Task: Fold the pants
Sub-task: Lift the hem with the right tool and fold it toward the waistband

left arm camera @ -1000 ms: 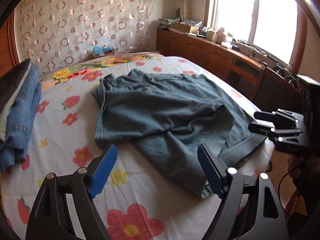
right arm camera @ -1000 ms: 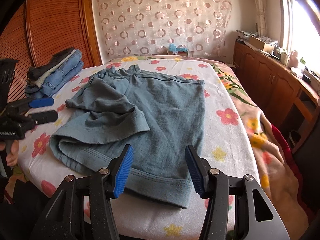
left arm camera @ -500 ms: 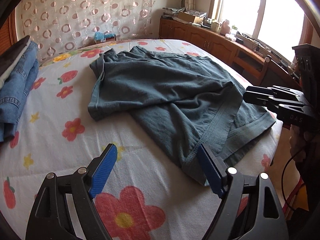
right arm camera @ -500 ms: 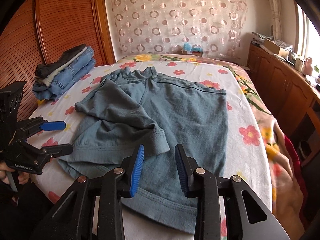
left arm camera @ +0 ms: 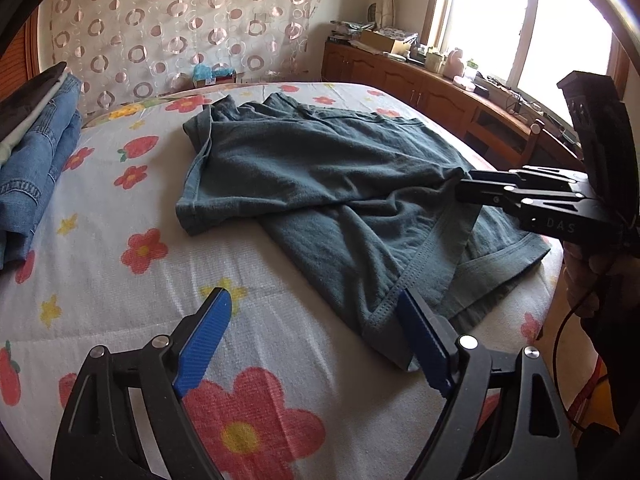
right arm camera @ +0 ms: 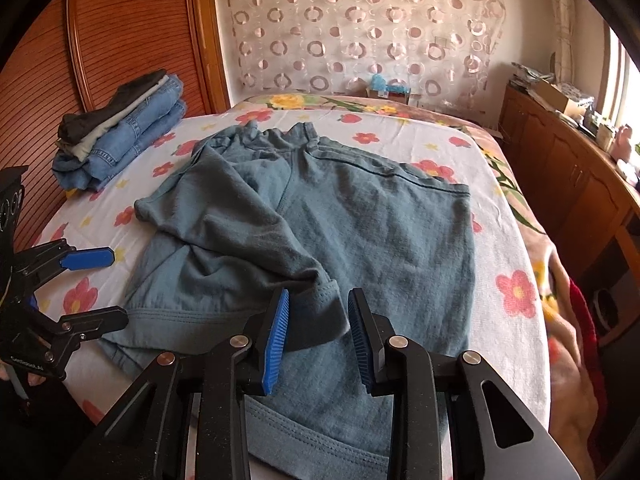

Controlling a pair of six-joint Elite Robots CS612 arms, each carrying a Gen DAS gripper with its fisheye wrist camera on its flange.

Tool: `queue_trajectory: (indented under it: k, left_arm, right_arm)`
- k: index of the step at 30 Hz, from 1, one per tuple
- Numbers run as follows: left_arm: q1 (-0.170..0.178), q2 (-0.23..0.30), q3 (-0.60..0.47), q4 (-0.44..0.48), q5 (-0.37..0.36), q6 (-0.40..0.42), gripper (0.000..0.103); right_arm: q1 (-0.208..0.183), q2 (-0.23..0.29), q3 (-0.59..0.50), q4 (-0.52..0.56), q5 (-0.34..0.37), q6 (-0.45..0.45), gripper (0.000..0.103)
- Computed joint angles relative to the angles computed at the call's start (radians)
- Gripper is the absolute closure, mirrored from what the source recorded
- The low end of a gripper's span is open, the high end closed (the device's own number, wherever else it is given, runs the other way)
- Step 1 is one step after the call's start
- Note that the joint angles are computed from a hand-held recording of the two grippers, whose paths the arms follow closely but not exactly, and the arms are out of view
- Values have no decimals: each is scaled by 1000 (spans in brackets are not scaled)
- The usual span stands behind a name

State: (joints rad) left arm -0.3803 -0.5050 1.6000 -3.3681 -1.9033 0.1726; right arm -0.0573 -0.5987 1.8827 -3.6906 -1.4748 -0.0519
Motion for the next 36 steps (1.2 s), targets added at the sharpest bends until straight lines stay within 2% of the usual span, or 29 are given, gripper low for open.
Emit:
queue_trajectory:
  k: [3,4,7,16,24,36]
  left_arm:
    - [1,-5,4,4,-11,-4,18]
    - [2,-7,9,-3,-18,-3,18]
    - [4,-12,15,-16,-43,-3,18]
    - [-2,-28,37,-89,-25,-8,18]
    - [-6,-37,50,-122,-20,-3,18]
    - [-17,-37,49,-136,-14,4,17]
  right_arm:
    - [11,-7,-13,64,-18,-4,83]
    - [11,-8,-13,65,-9,-9,88]
    - [8,-13,-3,49,20,-16,94]
    - [-11,-32,79,-161,90,30,96]
    - [-22,-43,160,-299,60,47,96]
    - [-22,-39,225,-333,-10,97,96]
